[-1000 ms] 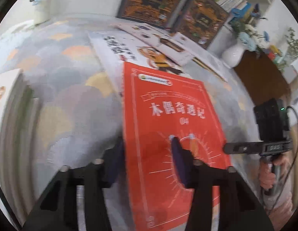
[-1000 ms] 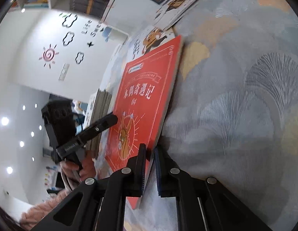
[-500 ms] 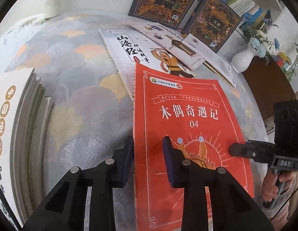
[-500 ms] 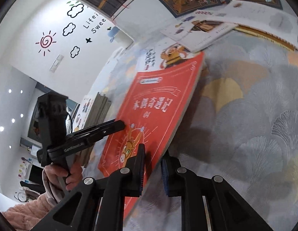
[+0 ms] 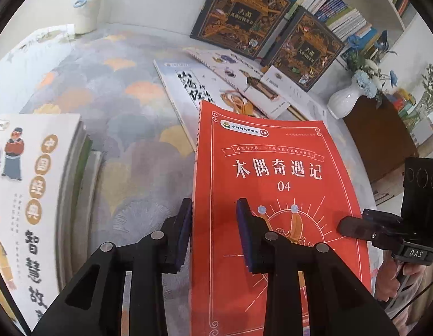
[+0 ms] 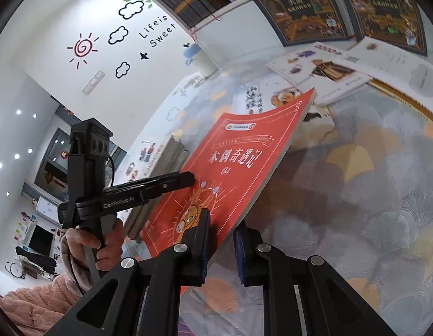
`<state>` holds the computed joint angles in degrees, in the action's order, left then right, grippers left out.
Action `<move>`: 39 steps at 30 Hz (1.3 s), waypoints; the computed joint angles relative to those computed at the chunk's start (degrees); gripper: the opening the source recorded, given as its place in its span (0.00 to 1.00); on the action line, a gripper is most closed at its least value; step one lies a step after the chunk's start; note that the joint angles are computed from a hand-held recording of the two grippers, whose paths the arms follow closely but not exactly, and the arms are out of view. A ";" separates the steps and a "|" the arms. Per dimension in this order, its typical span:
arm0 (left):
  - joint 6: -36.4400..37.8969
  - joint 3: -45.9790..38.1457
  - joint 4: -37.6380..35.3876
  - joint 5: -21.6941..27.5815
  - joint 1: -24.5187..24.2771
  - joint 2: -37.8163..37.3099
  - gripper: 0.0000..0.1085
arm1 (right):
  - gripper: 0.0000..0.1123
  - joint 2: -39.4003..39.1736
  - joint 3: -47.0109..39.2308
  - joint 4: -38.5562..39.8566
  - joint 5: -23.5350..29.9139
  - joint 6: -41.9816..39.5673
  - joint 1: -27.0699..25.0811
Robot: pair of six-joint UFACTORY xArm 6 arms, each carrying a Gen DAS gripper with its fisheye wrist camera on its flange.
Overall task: Organize books
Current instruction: 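Carry the red book with both grippers onto the book stack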
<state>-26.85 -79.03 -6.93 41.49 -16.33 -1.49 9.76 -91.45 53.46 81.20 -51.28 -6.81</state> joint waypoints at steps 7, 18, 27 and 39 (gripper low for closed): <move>0.49 1.17 0.76 -0.41 0.69 -3.03 0.25 | 0.14 -2.10 0.63 1.69 0.09 0.01 0.77; 0.91 4.08 3.36 -1.08 4.14 -9.14 0.27 | 0.14 -4.35 0.73 3.44 -0.21 -0.74 4.84; 1.12 9.49 4.47 -1.20 9.49 -15.64 0.27 | 0.14 -3.56 -1.18 2.43 -2.28 0.47 11.94; 2.39 17.98 3.19 -1.44 17.65 -24.49 0.29 | 0.14 0.75 -5.10 -0.15 -4.07 3.76 21.75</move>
